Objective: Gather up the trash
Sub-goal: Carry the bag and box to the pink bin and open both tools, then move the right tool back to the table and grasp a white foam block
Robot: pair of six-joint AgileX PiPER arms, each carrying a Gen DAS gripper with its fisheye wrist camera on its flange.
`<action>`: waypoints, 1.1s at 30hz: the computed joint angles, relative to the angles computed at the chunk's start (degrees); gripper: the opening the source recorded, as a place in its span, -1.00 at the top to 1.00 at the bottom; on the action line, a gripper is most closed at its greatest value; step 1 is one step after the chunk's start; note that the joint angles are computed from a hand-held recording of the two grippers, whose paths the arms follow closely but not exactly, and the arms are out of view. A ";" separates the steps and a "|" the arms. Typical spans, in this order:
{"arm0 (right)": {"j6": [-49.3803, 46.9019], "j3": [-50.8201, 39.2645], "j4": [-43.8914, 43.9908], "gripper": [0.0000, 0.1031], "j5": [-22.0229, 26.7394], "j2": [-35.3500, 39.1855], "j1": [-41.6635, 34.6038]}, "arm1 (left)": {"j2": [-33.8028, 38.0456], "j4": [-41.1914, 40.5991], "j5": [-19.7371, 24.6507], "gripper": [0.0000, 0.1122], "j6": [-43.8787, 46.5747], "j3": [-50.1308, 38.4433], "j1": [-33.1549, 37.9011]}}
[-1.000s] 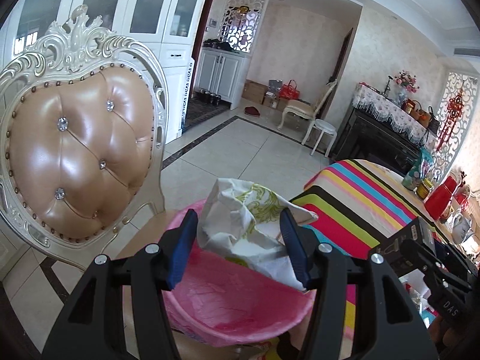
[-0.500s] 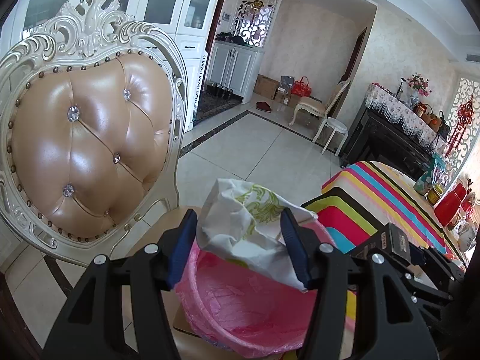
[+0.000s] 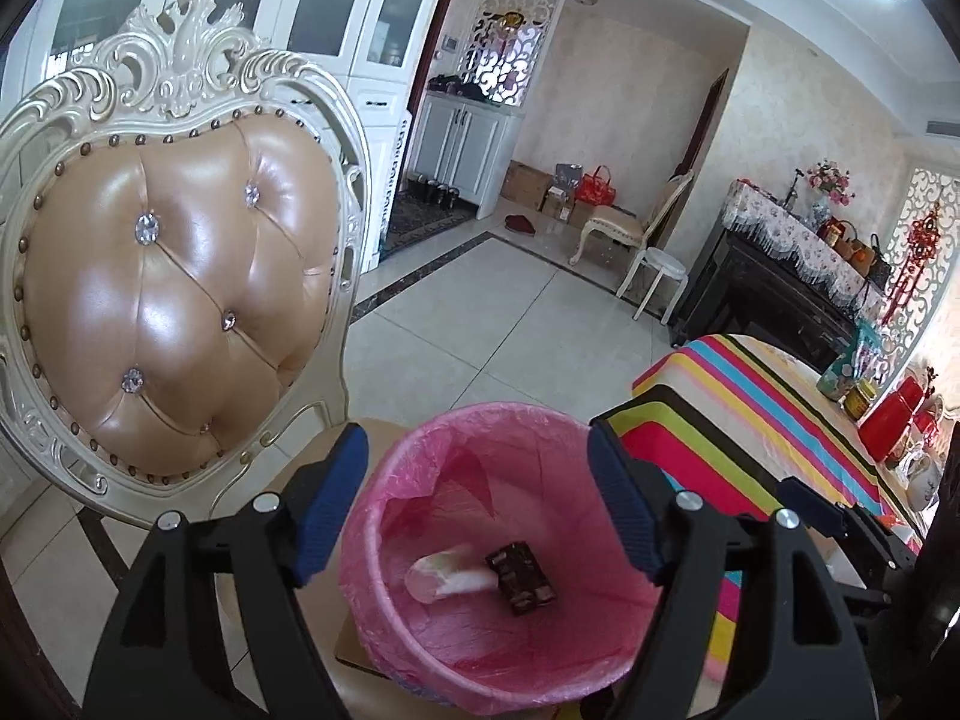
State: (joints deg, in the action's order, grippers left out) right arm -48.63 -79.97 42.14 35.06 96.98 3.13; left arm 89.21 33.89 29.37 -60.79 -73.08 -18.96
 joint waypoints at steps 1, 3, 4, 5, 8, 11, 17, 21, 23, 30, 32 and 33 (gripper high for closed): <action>-0.32 0.67 0.52 -0.39 -0.20 -0.72 -0.51 | -0.60 1.86 -0.32 -0.30 -1.83 0.81 -0.80; -2.65 2.80 2.46 -0.41 -0.49 -2.65 -2.30 | -1.63 5.68 -0.54 -0.30 -5.46 2.19 -2.84; -4.20 4.32 3.59 -0.42 -0.73 -3.97 -3.68 | -2.04 8.03 -0.52 -0.30 -7.91 2.77 -4.34; -5.27 5.26 4.38 -0.43 -0.71 -4.80 -4.76 | -2.22 9.15 -0.54 -0.30 -9.27 3.07 -5.24; -9.07 8.58 7.37 -0.47 -0.20 -7.79 -8.96 | -2.20 11.15 -0.74 -0.30 -12.49 3.16 -8.13; -14.18 11.95 11.13 -0.48 1.07 -10.69 -14.54 | -1.44 13.25 -0.39 -0.30 -15.04 2.66 -11.68; -23.11 16.74 16.88 -0.53 4.44 -13.56 -26.25 | 1.87 16.92 0.51 -0.30 -19.14 0.27 -18.67; -27.08 18.56 18.69 -0.55 6.12 -13.61 -33.24 | 4.81 17.22 0.29 -0.30 -20.40 -1.75 -21.53; -29.23 19.10 19.36 -0.55 7.11 -13.01 -37.01 | 6.48 17.30 0.03 -0.30 -21.13 -2.89 -22.92; -34.43 19.49 20.47 -0.55 9.72 -9.73 -47.72 | 11.95 15.58 0.97 -0.30 -19.83 -7.70 -28.23; -35.99 19.28 20.50 -0.56 10.54 -8.33 -50.92 | 13.39 14.74 1.00 -0.30 -18.97 -9.00 -29.41; -36.46 19.36 20.54 -0.57 10.64 -8.05 -51.67 | 14.10 14.46 1.11 -0.30 -18.67 -9.63 -30.03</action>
